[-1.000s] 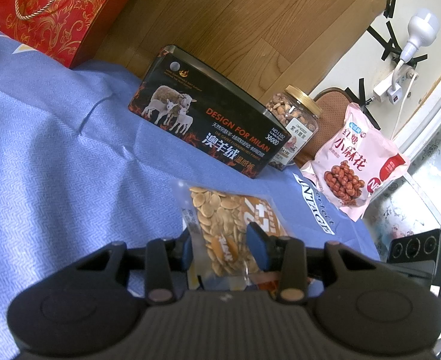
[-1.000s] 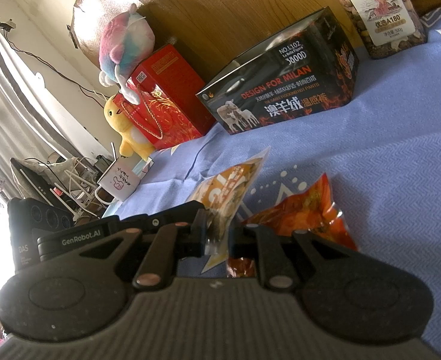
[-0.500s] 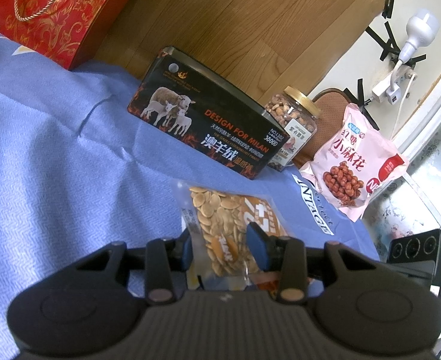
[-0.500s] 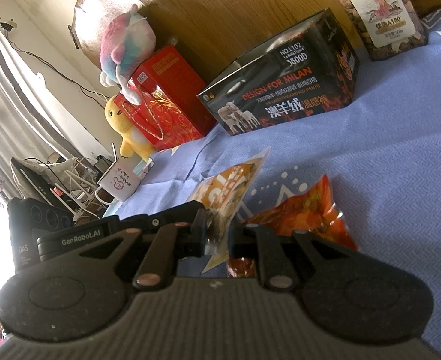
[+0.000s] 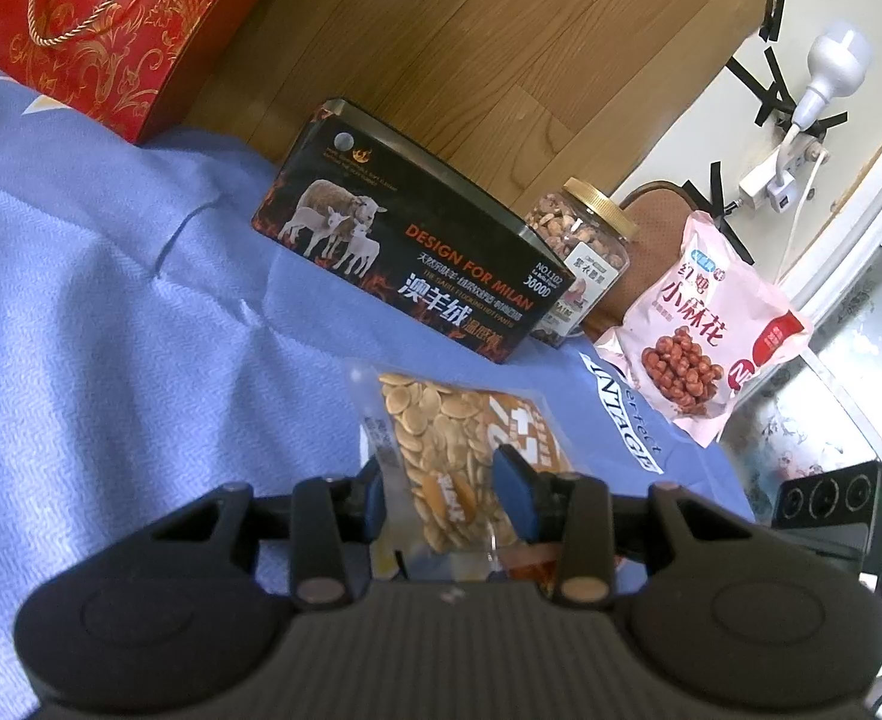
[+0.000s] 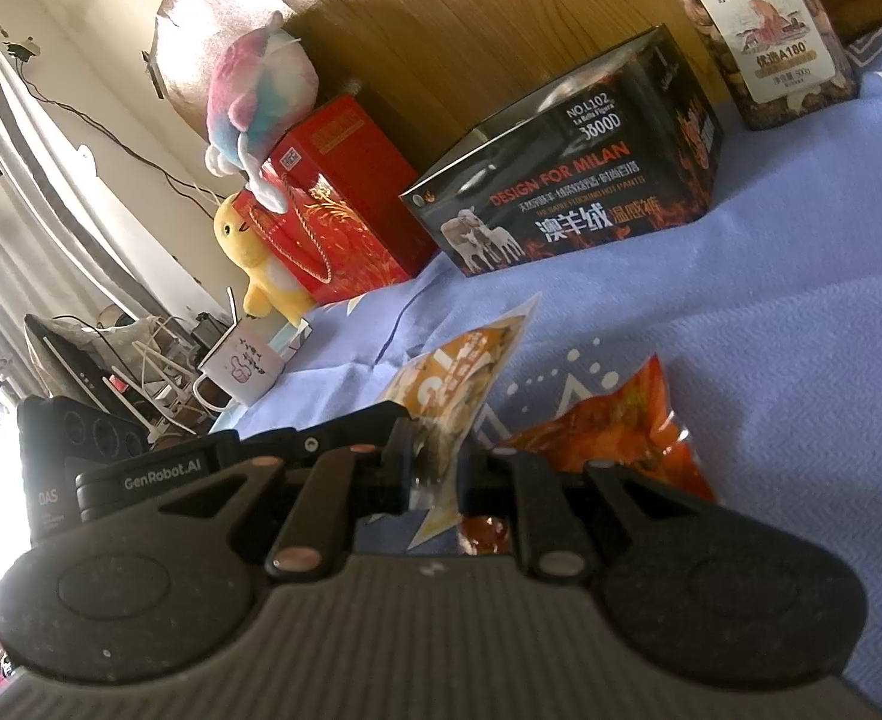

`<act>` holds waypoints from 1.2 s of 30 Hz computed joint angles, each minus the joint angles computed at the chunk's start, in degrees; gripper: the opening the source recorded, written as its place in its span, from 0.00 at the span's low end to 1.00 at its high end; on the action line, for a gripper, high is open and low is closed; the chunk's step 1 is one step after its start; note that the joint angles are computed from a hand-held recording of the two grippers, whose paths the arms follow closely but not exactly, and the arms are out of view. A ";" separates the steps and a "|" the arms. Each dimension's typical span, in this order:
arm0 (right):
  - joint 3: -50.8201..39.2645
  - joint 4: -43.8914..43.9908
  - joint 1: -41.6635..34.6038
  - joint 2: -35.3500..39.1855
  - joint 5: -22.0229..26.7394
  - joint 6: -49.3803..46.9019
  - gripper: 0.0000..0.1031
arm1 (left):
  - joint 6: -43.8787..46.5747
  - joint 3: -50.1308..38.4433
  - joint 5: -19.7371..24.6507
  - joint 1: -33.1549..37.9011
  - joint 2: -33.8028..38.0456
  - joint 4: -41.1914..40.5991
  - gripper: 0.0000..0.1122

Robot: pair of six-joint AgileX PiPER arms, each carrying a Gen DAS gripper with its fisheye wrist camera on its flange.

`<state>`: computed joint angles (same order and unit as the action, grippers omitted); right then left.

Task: Organize snacks

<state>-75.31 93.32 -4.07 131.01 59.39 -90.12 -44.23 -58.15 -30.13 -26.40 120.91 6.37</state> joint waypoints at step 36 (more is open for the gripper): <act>2.49 4.89 0.57 -4.20 0.47 -4.91 0.17 | 3.58 -0.13 0.97 -0.48 -4.76 -2.95 0.31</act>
<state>-72.82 98.21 -3.50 126.81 59.85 -95.03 -40.65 -58.28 -29.15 -26.88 116.16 3.42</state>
